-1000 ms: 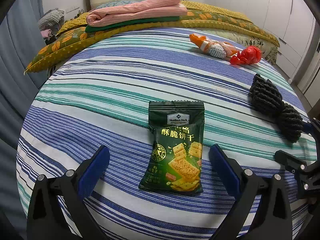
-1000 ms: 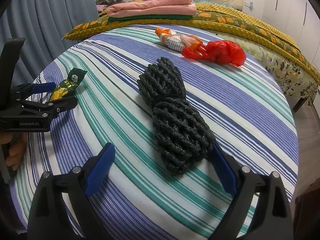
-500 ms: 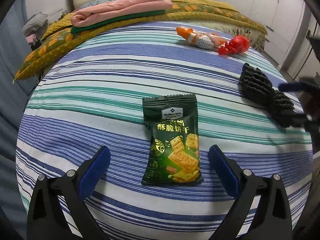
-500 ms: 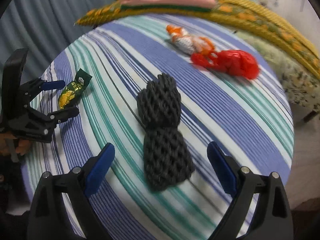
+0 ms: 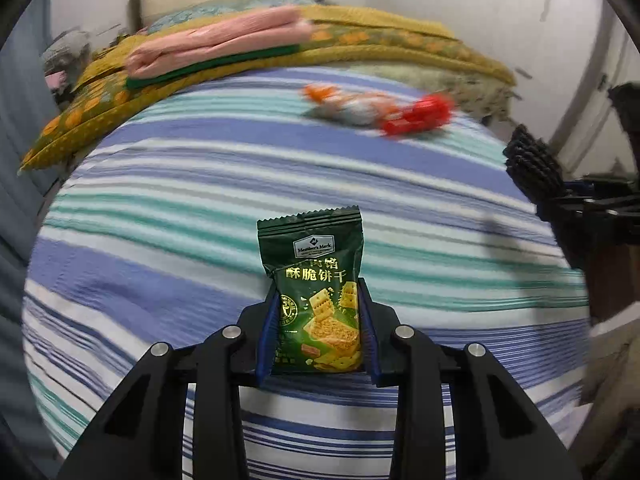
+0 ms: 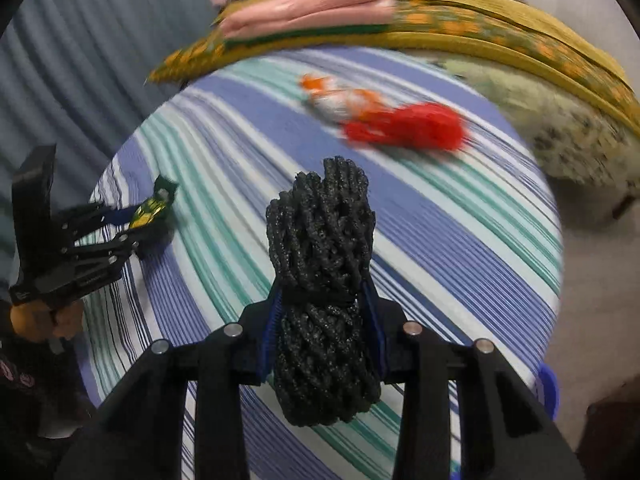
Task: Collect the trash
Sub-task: 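Carry the cracker bag and black nets to the wastebasket and open both tools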
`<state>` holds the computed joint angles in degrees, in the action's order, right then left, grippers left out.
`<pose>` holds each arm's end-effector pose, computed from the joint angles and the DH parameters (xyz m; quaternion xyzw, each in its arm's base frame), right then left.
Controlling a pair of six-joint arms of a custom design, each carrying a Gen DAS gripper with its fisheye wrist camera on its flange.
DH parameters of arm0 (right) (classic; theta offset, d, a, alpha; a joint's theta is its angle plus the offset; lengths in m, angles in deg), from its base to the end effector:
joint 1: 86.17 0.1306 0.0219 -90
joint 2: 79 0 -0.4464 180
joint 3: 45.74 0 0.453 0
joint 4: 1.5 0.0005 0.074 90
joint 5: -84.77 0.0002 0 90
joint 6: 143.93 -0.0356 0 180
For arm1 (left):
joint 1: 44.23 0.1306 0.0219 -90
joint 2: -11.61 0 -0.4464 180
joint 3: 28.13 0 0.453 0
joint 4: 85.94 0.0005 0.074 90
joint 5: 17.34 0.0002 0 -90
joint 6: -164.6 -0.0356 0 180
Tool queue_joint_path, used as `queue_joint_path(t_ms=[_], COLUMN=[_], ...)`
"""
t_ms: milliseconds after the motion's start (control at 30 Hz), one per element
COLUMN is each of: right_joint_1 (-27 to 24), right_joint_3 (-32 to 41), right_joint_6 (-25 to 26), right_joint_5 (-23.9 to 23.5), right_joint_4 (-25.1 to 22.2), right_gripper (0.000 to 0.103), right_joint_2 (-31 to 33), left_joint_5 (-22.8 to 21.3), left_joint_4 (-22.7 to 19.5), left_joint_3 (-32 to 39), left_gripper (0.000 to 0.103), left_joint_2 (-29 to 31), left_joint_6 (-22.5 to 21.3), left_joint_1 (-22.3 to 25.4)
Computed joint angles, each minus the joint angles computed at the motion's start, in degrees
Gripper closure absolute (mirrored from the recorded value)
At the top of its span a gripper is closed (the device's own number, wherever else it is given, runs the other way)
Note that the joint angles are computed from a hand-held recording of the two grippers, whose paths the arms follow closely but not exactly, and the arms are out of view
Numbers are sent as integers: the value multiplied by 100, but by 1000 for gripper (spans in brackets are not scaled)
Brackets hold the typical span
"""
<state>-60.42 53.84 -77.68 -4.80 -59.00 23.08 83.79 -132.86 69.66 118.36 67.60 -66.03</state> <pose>0.5610 0.2698 0.4523 -0.0159 0.9658 0.1051 0.2366 0.6091 -0.2516 0.3972 0.2642 0.9145 -0.1295 0.2776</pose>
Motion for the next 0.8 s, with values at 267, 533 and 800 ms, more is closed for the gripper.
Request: queue_joint_path(t_ms=[267, 533, 800], right_joint_1=[-999, -1905, -2565], right_joint_3=[-2158, -3570, -4001], right_joint_6=[-849, -1113, -1091], right_joint_5=[494, 439, -134], right_joint_4=[130, 321, 816], right_gripper=[67, 67, 63], right_joint_2=[-1901, -2716, -2736], left_joint_5=[851, 1121, 674], left_joint_4=[85, -140, -407], left_joint_3=[4, 688, 1662], left_gripper=[69, 68, 68], left_joint_2=[-271, 426, 1716], left_joint_6=[344, 683, 784], left_joint_1=[-1118, -2381, -3023])
